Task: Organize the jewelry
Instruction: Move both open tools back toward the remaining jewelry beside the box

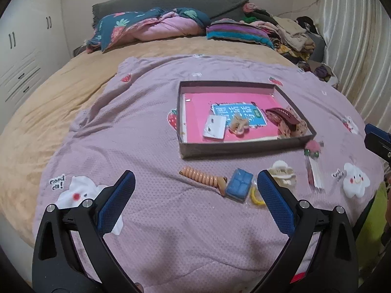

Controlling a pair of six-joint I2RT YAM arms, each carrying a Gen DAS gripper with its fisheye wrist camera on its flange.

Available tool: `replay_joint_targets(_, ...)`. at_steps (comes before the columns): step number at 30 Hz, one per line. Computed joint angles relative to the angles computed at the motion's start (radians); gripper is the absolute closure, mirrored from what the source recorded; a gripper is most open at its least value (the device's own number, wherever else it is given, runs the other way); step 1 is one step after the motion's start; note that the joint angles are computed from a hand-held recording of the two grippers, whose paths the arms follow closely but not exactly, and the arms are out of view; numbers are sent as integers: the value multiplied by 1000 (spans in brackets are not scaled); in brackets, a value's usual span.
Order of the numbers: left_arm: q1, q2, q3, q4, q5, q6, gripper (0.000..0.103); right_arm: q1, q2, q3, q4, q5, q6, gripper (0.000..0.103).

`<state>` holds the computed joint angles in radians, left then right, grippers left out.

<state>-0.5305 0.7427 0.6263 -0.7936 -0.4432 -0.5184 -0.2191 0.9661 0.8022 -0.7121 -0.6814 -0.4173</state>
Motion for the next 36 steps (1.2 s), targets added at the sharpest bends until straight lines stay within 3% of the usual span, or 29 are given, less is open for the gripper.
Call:
replay_joint_targets(18, -162, 26, -70, -24, -40, -110, 10, -33, -37, -84, -62, 23, -125, 6)
replay_joint_targets(26, -163, 58, -122, 32, 16, -108, 10, -44, -38, -150, -83, 54, -202, 6)
replay_joint_targets(36, -119, 91, -184, 139, 93, -74, 11, -4, -28, -187, -33, 90, -179, 6)
